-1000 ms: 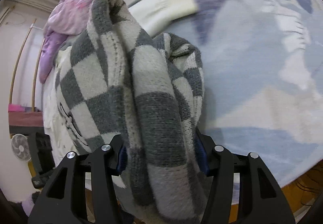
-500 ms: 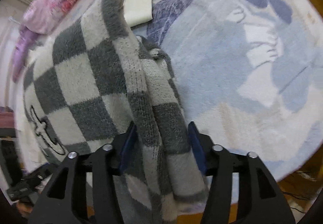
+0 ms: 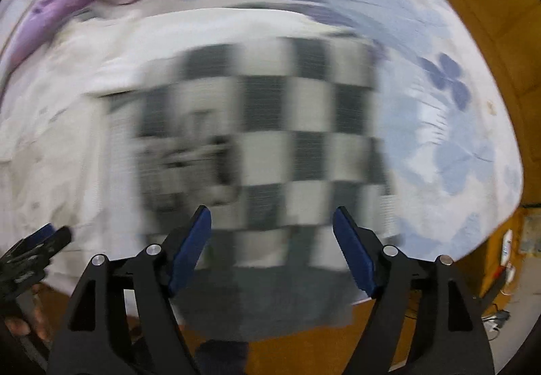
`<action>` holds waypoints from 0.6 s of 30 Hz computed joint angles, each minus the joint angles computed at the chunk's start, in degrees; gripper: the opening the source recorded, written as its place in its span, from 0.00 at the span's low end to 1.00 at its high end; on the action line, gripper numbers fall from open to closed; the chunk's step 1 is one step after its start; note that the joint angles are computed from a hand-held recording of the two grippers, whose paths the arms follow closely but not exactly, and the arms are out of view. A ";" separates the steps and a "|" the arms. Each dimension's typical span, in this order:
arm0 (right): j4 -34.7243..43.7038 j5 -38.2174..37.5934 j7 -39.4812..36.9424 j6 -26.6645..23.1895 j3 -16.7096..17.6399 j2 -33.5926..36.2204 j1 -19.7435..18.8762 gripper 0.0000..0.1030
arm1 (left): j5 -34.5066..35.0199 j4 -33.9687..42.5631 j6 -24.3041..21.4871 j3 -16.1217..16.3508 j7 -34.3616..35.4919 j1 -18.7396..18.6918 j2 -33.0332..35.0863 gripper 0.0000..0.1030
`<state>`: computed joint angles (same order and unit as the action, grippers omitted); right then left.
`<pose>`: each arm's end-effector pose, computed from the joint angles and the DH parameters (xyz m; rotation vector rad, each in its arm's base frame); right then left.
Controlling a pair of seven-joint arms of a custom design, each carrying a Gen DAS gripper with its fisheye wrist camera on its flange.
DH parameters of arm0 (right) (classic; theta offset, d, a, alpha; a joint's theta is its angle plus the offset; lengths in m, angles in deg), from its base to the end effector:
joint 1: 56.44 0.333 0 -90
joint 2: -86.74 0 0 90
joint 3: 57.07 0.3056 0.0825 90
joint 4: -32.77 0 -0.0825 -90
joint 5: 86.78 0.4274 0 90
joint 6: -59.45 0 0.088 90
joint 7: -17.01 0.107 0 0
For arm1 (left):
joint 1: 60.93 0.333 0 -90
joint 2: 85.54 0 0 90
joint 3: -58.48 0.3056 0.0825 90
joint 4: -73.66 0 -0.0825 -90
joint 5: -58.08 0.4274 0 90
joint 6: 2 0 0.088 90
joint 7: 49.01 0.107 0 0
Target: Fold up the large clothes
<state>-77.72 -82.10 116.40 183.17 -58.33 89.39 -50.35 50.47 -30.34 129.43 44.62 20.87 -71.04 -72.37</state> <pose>0.6257 0.0563 0.4535 -1.9595 2.2067 -0.0850 0.6228 -0.2708 0.4126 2.1836 -2.1377 0.4576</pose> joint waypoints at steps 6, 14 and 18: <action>2.91 2.28 5.43 0.50 3.66 -1.95 4.79 0.82 | 0.58 -4.45 0.14 1.90 6.14 2.15 -9.08 0.90; 8.31 -3.17 16.01 0.99 7.41 -4.70 10.98 0.91 | 2.46 -10.88 0.67 6.66 11.43 4.33 -24.21 0.94; 11.02 -7.30 21.52 0.84 8.99 -5.87 13.38 0.92 | 3.56 -13.58 2.62 8.86 14.61 4.95 -30.77 0.94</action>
